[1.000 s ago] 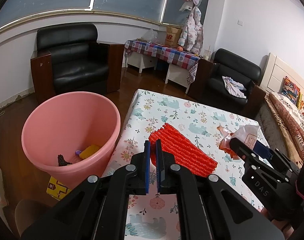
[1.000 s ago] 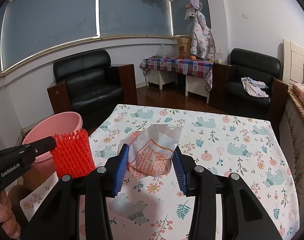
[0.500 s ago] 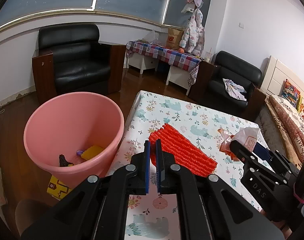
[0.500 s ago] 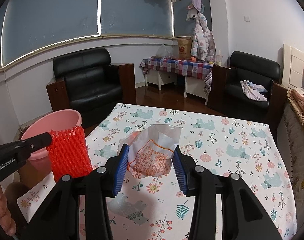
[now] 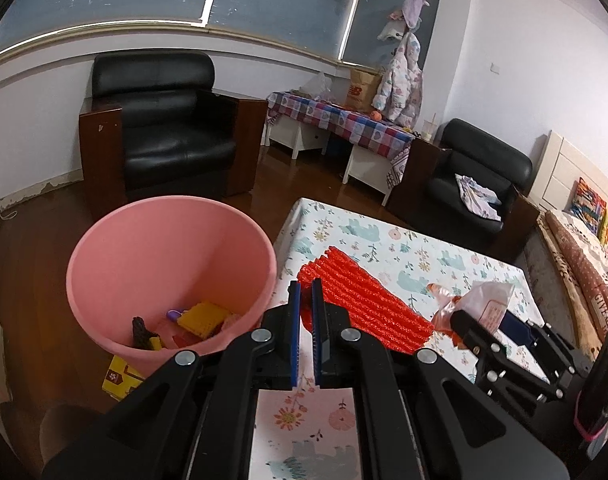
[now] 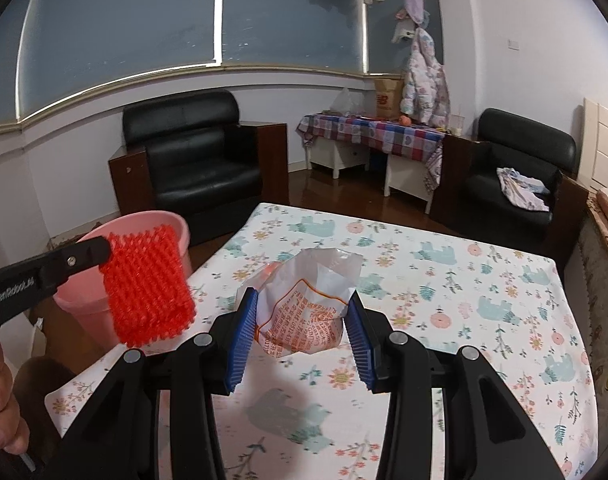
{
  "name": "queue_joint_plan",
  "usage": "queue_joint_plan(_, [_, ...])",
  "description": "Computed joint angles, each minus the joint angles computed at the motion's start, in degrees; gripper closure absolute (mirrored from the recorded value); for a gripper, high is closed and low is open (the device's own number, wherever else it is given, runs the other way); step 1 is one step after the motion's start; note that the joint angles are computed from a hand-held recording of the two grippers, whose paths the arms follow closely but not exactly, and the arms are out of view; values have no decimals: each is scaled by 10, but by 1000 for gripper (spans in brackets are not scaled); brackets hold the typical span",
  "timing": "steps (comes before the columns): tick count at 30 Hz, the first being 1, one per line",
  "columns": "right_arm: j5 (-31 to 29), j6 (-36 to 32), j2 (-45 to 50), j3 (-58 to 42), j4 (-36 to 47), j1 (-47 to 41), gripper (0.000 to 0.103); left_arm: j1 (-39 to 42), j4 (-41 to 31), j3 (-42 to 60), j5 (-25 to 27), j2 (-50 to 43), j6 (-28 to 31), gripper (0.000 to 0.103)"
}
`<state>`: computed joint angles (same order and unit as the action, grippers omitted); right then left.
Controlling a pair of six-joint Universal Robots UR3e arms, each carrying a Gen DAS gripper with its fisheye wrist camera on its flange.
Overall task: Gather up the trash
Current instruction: 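Carry the red mesh foam and orange-white bag over the pink bucket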
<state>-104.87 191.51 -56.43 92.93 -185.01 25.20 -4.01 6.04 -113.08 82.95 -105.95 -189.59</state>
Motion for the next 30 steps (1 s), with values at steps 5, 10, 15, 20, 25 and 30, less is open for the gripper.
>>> queue_joint_plan(5, [5,-4,17,-48,30,17,60,14,4,-2,-1,2,-4,99])
queue_joint_plan(10, [22,-2,31,-101,68,23,60,35,11,-10,-6,8,-5,99])
queue_joint_plan(15, [48,5,47,-166,119,24,60,50,28,-23,2,18,0,99])
queue_joint_plan(20, [78,9,76,-250,176,26,60,72,36,-35,2,27,1,99])
queue_joint_plan(25, [101,6,120,-356,240,32,60,96,43,-47,1,36,4,99])
queue_joint_plan(30, [117,0,183,-488,314,41,60,121,46,-55,-2,41,7,99])
